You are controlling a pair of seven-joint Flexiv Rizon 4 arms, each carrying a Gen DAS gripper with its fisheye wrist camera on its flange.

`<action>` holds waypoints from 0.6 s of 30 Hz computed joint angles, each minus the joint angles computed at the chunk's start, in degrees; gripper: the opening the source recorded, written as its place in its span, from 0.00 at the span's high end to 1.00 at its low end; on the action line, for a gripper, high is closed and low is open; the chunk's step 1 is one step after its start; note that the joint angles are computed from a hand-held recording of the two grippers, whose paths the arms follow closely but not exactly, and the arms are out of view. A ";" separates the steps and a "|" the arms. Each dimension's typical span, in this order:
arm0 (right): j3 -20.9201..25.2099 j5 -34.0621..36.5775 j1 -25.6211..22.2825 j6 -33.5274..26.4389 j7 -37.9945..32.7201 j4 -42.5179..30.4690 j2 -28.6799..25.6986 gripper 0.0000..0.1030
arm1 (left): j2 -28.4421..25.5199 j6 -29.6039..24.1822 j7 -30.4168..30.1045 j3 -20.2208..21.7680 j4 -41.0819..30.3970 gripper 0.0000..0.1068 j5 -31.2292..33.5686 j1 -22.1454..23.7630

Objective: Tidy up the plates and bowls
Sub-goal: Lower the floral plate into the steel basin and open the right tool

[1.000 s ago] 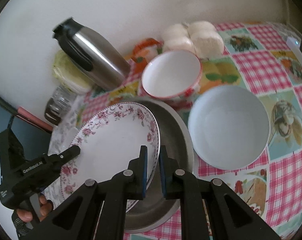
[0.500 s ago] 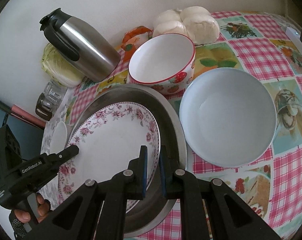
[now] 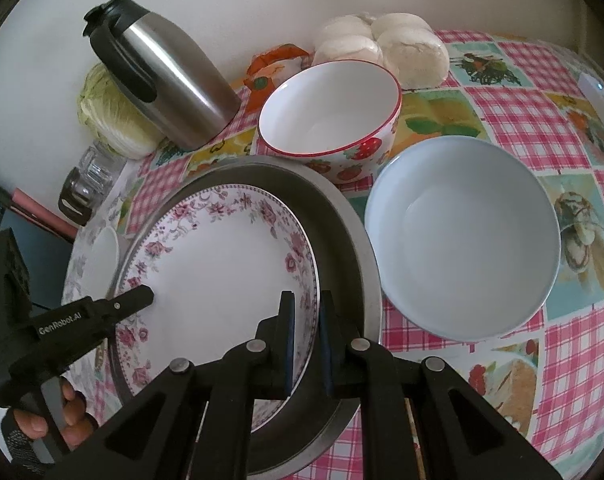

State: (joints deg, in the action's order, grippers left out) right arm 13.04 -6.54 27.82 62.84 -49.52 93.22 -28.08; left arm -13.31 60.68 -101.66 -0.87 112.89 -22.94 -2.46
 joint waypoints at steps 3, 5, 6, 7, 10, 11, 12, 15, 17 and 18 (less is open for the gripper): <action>-0.35 -0.67 0.28 -0.12 0.00 0.05 -0.01 0.87 | -0.07 -0.24 -0.40 0.14 -0.24 0.85 0.53 -0.08; -0.62 -1.24 0.50 -0.40 0.06 0.07 0.01 0.87 | -0.11 -0.73 -0.80 0.30 -0.54 0.82 1.20 -0.15; -0.88 -1.78 0.73 -0.78 0.13 0.03 0.03 0.87 | -0.12 -0.86 -0.83 0.28 -0.62 0.82 1.27 -0.14; -1.04 -2.19 0.87 -1.06 0.16 0.01 0.06 0.87 | -0.18 -1.15 -0.97 0.31 -0.78 0.82 1.45 -0.13; -1.55 -3.57 1.31 -1.62 0.30 -0.13 0.05 0.87 | -0.06 -1.80 -2.52 1.14 -1.63 0.81 4.32 -0.53; -1.54 -3.74 1.33 -1.65 0.23 -0.28 -0.05 0.86 | 0.11 -1.68 -2.36 1.06 -1.58 0.81 4.33 -0.43; -1.71 -4.13 1.49 -1.71 0.32 -0.40 -0.14 0.86 | 0.36 -1.64 -2.32 1.04 -1.60 0.80 4.45 -0.38; -1.97 -4.95 1.62 -1.89 0.50 -0.02 0.35 0.86 | 0.95 -2.06 -3.12 1.52 -2.29 0.80 6.67 -0.62; -2.10 -5.44 1.69 -2.37 0.63 0.03 0.66 0.85 | 1.30 -2.79 -3.78 1.79 -2.93 0.80 8.26 -0.78; -2.18 -5.74 1.74 -2.67 0.68 0.07 0.86 0.85 | 1.52 -2.93 -3.94 1.85 -3.12 0.79 8.84 -0.81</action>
